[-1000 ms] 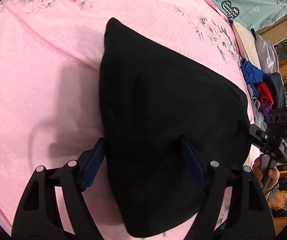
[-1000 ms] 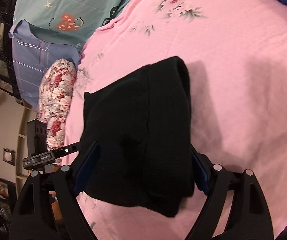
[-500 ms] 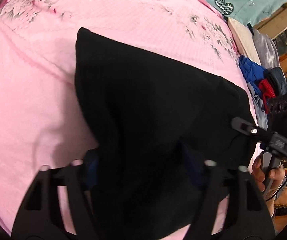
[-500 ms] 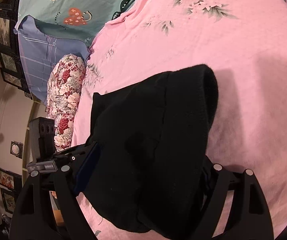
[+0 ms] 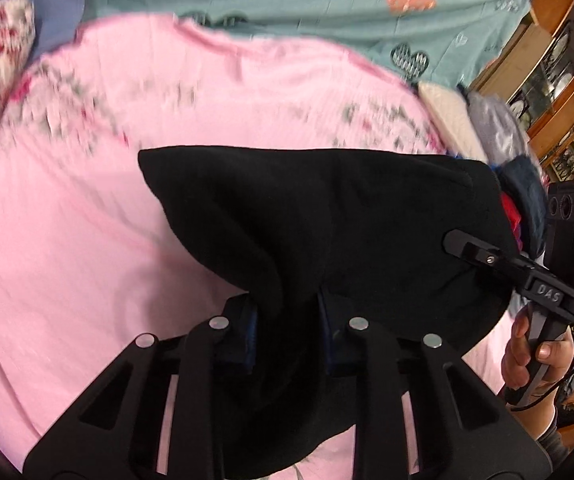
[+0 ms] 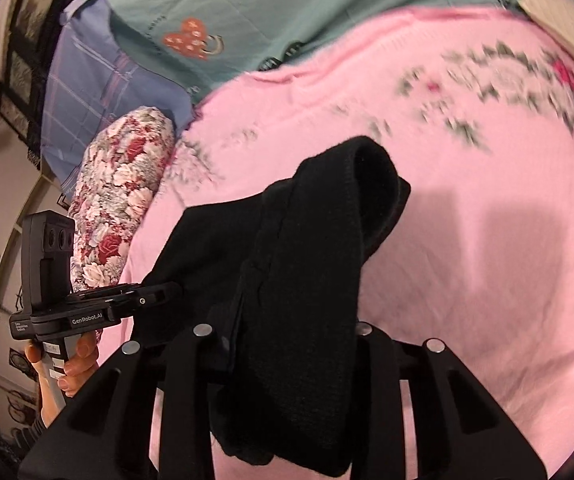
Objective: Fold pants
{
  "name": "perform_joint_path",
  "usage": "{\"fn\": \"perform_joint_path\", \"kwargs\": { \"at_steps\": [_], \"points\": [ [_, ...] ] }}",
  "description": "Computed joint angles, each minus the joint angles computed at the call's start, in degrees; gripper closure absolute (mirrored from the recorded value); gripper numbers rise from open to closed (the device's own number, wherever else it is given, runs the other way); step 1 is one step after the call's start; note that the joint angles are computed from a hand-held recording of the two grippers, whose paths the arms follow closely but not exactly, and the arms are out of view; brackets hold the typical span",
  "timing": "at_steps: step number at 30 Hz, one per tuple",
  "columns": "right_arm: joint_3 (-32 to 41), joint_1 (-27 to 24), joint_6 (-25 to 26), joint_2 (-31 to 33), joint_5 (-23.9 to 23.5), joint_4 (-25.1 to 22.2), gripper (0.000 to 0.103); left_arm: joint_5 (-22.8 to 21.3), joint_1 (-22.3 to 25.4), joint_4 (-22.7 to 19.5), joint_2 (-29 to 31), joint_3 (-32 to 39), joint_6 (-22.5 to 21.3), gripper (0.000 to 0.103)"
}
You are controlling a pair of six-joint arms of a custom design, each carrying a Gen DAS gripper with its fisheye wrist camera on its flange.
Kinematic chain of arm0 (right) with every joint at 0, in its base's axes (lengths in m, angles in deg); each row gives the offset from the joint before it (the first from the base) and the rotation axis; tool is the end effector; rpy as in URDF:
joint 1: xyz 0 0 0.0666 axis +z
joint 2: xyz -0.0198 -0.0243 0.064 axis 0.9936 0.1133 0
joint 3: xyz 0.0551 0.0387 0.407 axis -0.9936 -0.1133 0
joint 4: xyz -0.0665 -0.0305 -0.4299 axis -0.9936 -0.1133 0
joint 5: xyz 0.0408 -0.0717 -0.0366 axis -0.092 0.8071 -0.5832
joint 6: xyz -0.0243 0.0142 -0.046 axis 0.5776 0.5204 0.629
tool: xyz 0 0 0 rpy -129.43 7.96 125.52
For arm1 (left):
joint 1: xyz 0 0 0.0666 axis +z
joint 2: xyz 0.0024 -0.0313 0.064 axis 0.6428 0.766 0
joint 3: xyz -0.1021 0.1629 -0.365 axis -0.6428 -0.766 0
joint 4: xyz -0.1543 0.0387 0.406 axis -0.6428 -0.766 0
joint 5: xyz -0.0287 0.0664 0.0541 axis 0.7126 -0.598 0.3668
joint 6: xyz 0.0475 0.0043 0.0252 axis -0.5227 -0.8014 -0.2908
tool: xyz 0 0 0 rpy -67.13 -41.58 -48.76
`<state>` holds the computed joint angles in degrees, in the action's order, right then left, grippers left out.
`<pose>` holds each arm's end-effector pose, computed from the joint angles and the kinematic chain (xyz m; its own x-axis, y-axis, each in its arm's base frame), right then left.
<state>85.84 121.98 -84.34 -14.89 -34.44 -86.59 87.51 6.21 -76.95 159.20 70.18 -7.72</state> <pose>0.3057 0.2386 0.5473 -0.7608 0.3108 -0.5697 -0.0327 0.8584 0.5119 0.4346 -0.3029 0.5985 -0.8143 0.2715 -0.5130 0.4878 0.7991 -0.3515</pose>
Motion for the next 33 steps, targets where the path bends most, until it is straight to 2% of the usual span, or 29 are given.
{"fn": "perform_joint_path", "kwargs": {
  "at_steps": [5,9,11,14,16,17,19,20,22,23,24,25,26,27,28,30,33],
  "points": [
    [12.88,-2.01,10.03,7.88,3.55,-0.64,0.071,-5.05,2.24,2.03,4.60,10.90,-2.40,0.080],
    [21.02,-2.80,19.13,14.56,9.73,3.08,0.071,-6.89,4.80,4.98,10.08,18.40,-0.86,0.080],
    [24.21,-4.05,21.84,18.52,10.37,5.53,0.071,-9.04,5.63,5.41,14.04,22.34,0.00,0.080],
    [28.57,-5.87,23.91,24.39,10.20,5.88,0.071,-11.35,6.62,4.46,20.22,28.06,-0.36,0.080],
    [31.05,-7.43,25.20,28.55,9.76,6.08,0.071,-10.07,7.93,2.65,25.15,32.82,0.07,0.080],
    [32.51,-7.98,25.26,30.50,10.24,5.47,0.071,-9.80,8.27,2.68,26.07,32.96,0.71,0.080],
    [34.18,-9.56,24.13,33.98,9.13,4.95,0.071,-10.00,8.83,-0.02,30.59,36.56,2.45,0.080],
    [33.98,-10.29,23.86,35.05,8.42,5.30,0.071,-10.33,8.96,-1.53,32.33,37.37,3.43,0.080],
    [34.88,-11.69,23.77,38.04,8.14,3.46,0.070,-13.40,9.10,-1.38,33.13,35.23,4.61,0.072],
    [35.92,-11.92,23.47,39.41,9.43,1.18,0.067,-12.95,9.47,0.82,32.22,32.19,5.51,0.062],
    [37.28,-12.22,23.35,41.20,12.00,-2.28,0.054,-12.89,9.60,2.98,30.99,29.73,6.00,0.047],
    [38.15,-12.14,23.53,42.31,15.53,-4.95,0.047,-15.17,9.58,4.45,29.91,27.63,6.32,0.037],
    [38.15,-12.14,23.53,42.31,15.53,-4.95,0.029,-17.04,9.47,5.57,29.07,26.02,6.21,0.026],
    [36.83,-11.93,23.96,41.74,18.33,-4.00,0.016,-18.04,9.43,6.83,28.33,24.50,5.81,0.022],
    [34.97,-11.64,24.45,40.57,21.20,-2.19,0.012,-17.99,9.50,7.45,27.95,23.62,5.75,0.022],
    [34.15,-11.12,26.11,39.91,23.66,-2.15,0.011,-17.81,9.54,6.14,28.10,24.62,6.38,0.022],
    [35.37,-10.41,25.75,39.53,26.24,-5.59,0.011,-22.54,8.78,4.53,26.07,24.42,6.97,0.023]
  ]
}}
